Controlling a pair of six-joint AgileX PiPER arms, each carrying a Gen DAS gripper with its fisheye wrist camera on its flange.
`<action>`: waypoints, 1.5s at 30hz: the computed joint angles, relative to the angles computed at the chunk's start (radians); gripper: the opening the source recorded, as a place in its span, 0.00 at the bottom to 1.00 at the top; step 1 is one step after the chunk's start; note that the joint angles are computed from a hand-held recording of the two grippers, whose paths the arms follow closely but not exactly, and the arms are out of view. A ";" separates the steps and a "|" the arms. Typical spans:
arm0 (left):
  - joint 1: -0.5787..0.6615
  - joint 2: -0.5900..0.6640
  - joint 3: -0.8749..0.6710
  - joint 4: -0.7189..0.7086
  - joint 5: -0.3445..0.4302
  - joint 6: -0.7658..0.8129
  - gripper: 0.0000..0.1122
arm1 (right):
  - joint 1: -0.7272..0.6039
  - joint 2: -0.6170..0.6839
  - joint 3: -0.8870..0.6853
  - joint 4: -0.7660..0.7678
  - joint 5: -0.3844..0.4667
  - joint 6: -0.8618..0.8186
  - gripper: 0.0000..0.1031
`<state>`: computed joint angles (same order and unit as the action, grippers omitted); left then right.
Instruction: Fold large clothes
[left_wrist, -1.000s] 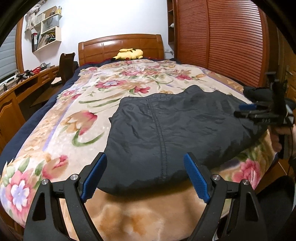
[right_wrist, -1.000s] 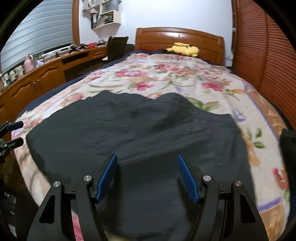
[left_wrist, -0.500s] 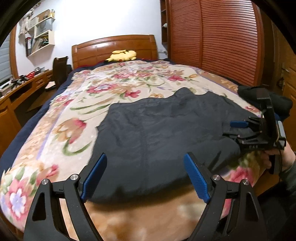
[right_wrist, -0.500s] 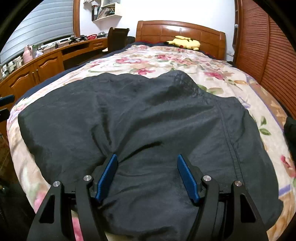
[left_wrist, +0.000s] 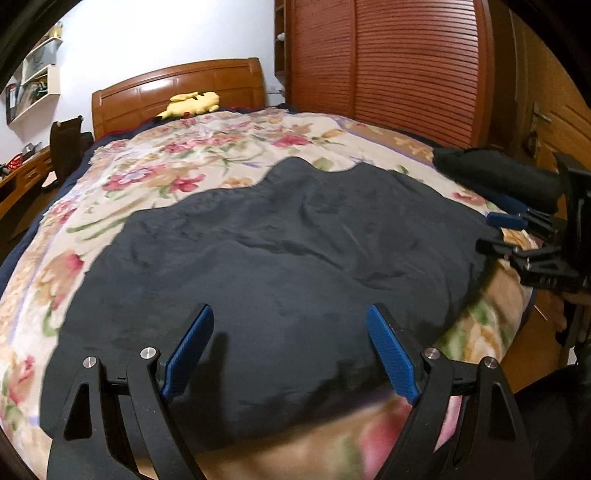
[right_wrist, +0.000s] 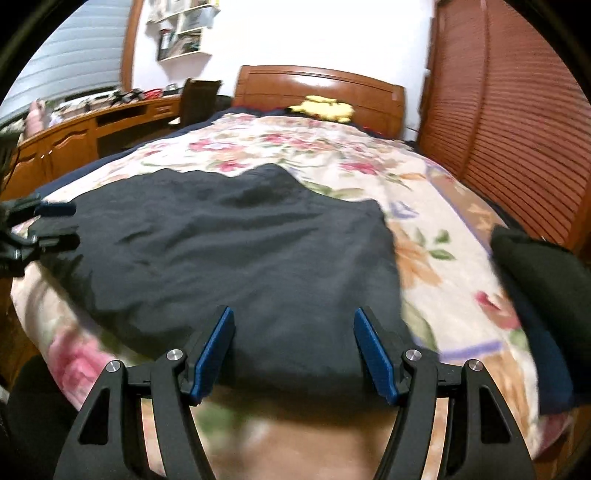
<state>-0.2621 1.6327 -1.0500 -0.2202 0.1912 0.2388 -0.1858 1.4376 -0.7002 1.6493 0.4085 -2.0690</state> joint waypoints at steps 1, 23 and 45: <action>-0.012 0.002 -0.002 0.053 0.002 -0.056 0.76 | -0.026 0.002 0.004 -0.002 0.014 0.001 0.67; -0.062 0.033 0.001 0.399 0.018 -0.441 0.77 | -0.205 0.042 -0.038 -0.144 0.155 0.235 0.79; 0.010 0.007 0.035 -0.071 0.016 0.029 0.77 | -0.205 0.211 -0.221 -0.407 0.337 0.708 0.49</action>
